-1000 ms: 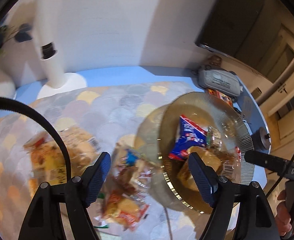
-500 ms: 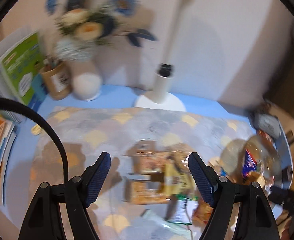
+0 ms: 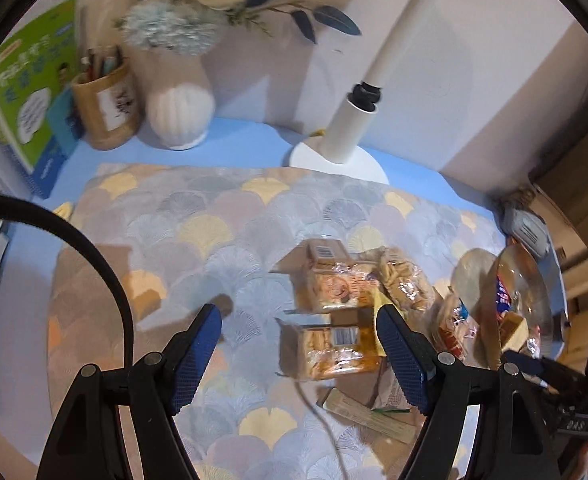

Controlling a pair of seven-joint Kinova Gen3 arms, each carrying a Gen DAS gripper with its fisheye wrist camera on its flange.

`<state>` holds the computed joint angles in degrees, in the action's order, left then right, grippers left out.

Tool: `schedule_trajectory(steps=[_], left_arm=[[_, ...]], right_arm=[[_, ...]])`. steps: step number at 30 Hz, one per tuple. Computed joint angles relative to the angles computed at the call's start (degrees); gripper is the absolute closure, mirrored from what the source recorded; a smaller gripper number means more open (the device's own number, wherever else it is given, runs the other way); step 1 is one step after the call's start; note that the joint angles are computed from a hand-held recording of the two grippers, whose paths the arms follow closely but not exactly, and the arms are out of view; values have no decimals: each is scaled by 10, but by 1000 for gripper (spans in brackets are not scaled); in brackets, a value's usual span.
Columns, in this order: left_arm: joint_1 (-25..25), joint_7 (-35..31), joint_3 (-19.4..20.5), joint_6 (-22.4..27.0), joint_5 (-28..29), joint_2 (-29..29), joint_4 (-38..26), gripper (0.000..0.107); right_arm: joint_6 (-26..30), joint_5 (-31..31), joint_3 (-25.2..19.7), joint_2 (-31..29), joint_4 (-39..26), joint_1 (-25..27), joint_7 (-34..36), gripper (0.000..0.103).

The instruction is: Organize snacks

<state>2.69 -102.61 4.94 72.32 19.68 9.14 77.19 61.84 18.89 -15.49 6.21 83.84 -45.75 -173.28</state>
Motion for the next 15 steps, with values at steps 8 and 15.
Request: schedule_trajectory(steps=[8, 15], left_arm=[[9, -5, 21, 31, 24, 80, -83, 30], [52, 37, 35, 102, -18, 189, -190, 30]], right_arm=[[37, -20, 28, 48, -75, 23, 85, 27], [50, -89, 52, 98, -117, 67, 199, 27]])
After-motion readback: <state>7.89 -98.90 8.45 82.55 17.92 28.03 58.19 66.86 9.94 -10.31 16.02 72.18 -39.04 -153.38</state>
